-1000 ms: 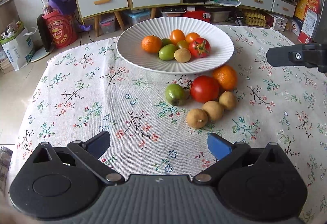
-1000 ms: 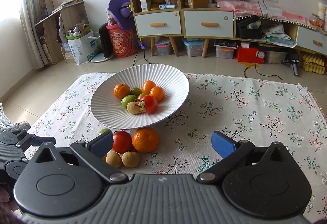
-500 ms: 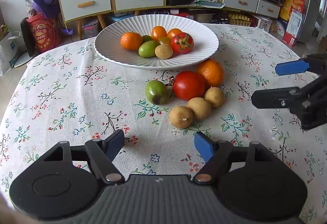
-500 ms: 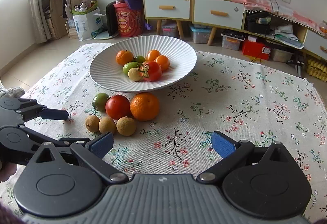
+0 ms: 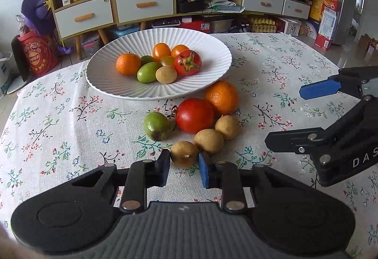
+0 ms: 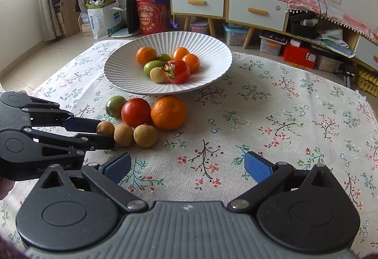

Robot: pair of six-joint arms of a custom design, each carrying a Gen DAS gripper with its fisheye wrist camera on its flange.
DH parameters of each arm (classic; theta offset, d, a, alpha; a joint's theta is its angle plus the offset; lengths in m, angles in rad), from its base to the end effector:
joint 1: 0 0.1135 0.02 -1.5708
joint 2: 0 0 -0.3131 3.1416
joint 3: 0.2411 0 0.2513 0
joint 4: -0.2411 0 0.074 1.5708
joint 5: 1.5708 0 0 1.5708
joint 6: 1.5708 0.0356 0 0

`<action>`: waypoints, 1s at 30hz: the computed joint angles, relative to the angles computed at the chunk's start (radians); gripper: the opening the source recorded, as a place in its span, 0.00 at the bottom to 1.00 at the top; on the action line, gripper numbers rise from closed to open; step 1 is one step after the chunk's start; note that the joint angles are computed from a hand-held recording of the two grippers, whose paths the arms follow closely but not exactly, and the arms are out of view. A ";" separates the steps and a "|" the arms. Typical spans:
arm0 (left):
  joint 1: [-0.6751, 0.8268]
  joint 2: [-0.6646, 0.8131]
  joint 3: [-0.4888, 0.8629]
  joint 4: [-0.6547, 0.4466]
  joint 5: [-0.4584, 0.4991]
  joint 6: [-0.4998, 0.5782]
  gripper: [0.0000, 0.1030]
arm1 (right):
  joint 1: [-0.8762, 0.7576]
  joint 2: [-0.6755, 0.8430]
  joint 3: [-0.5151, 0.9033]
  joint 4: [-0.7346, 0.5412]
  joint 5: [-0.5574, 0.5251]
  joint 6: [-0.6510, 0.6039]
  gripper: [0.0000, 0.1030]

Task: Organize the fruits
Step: 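Grasp another brown kiwi with the left gripper while the right gripper grasps a tan round fruit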

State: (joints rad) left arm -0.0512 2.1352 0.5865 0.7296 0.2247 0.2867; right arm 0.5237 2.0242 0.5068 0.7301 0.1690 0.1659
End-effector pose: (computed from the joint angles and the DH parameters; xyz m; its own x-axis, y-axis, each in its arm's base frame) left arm 0.3263 -0.0247 0.0560 -0.6427 0.3090 -0.7010 0.3999 0.9158 0.0370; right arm 0.2689 0.1484 0.0772 -0.6695 -0.1986 -0.7158 -0.2835 0.9590 -0.0010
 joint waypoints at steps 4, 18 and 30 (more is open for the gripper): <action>0.005 -0.014 -0.005 -0.010 0.002 0.011 0.14 | -0.001 0.005 0.010 -0.002 -0.018 -0.001 0.93; 0.051 -0.049 -0.010 -0.085 -0.001 0.036 0.14 | 0.025 0.047 0.136 -0.145 -0.048 0.013 0.49; 0.075 -0.054 -0.016 -0.095 0.010 0.050 0.14 | 0.039 0.061 0.168 -0.163 -0.050 0.044 0.33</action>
